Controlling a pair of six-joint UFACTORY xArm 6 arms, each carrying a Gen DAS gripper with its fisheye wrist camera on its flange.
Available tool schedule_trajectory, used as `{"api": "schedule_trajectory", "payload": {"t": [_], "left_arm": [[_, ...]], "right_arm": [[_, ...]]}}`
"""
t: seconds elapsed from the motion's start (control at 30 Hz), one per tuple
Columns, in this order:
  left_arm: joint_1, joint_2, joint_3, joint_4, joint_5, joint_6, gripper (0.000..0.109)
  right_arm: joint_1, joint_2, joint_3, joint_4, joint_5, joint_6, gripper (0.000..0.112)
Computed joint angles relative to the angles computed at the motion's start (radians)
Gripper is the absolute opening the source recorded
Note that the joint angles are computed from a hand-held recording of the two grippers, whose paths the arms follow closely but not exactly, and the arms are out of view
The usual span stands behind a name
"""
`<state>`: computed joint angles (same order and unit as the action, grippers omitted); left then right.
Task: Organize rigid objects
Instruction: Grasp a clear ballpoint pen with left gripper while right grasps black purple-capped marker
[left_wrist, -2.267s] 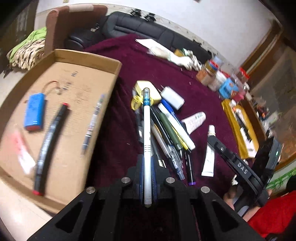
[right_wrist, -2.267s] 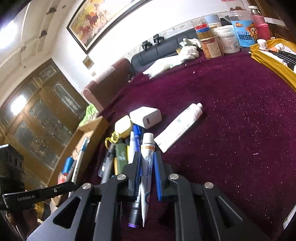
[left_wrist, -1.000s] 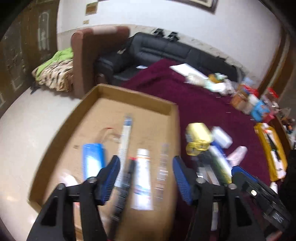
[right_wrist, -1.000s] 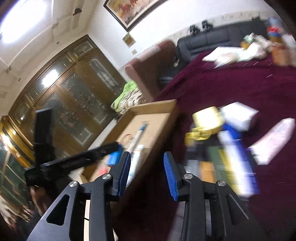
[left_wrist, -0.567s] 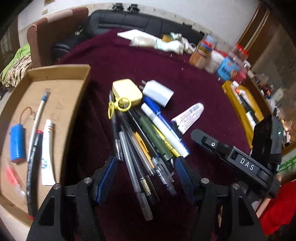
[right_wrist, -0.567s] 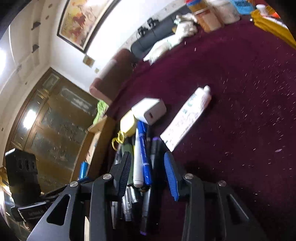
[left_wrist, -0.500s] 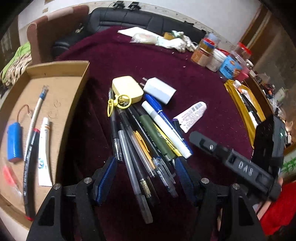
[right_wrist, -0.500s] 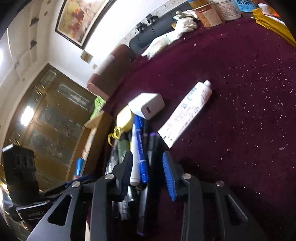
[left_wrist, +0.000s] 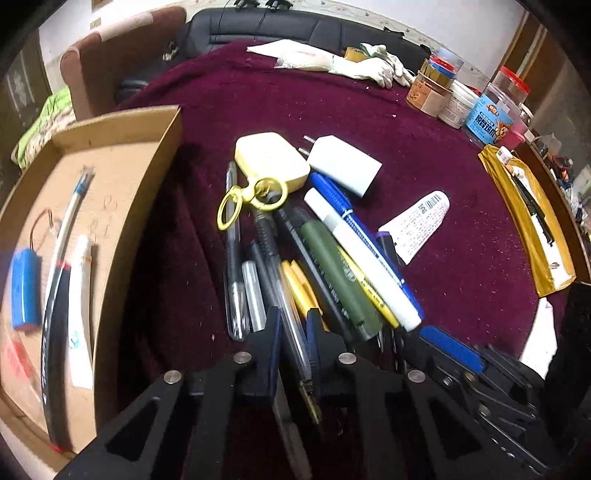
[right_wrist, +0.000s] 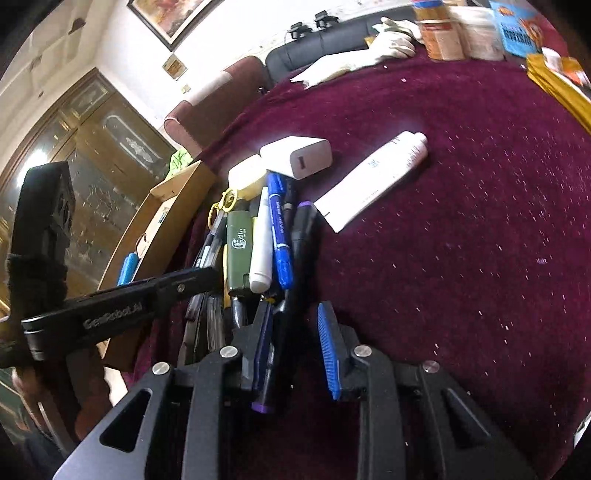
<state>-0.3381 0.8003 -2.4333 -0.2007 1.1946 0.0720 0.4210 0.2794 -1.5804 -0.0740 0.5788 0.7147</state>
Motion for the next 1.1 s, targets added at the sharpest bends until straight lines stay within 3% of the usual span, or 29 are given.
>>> {"api": "schedule_trajectory", "payload": {"t": [0.17, 0.37, 0.47, 0.63, 0.8, 0.9, 0.97, 1.03, 1.1], "left_arm": [[-0.002, -0.054, 0.089, 0.015, -0.02, 0.019, 0.011], [-0.023, -0.004, 0.007, 0.08, 0.007, -0.018, 0.012], [-0.013, -0.029, 0.047, 0.058, -0.005, 0.001, 0.011], [0.018, -0.148, 0.229, 0.002, -0.059, 0.073, 0.009], [0.037, -0.285, 0.441, -0.073, -0.142, 0.153, 0.008], [0.054, -0.337, 0.527, -0.132, -0.155, 0.199, 0.008], [0.058, -0.368, 0.578, -0.153, -0.185, 0.226, 0.008], [0.063, -0.386, 0.61, -0.176, -0.201, 0.247, 0.008], [0.074, -0.404, 0.639, -0.207, -0.203, 0.274, 0.008]], "right_arm": [[0.016, 0.034, -0.053, -0.068, 0.026, 0.0, 0.015], [0.021, 0.018, -0.029, -0.115, 0.017, 0.027, 0.013], [0.017, -0.009, 0.014, -0.122, -0.034, 0.047, 0.0], [0.007, -0.018, 0.024, -0.137, -0.026, 0.097, 0.0], [0.009, -0.01, 0.013, -0.107, -0.022, 0.059, 0.003], [0.01, -0.03, 0.046, -0.125, -0.07, 0.063, 0.019], [0.014, -0.027, 0.04, -0.112, -0.068, 0.031, 0.019], [0.024, -0.005, 0.0, -0.117, -0.018, 0.003, 0.02], [0.044, 0.039, -0.083, -0.2, 0.097, 0.035, 0.019]]}}
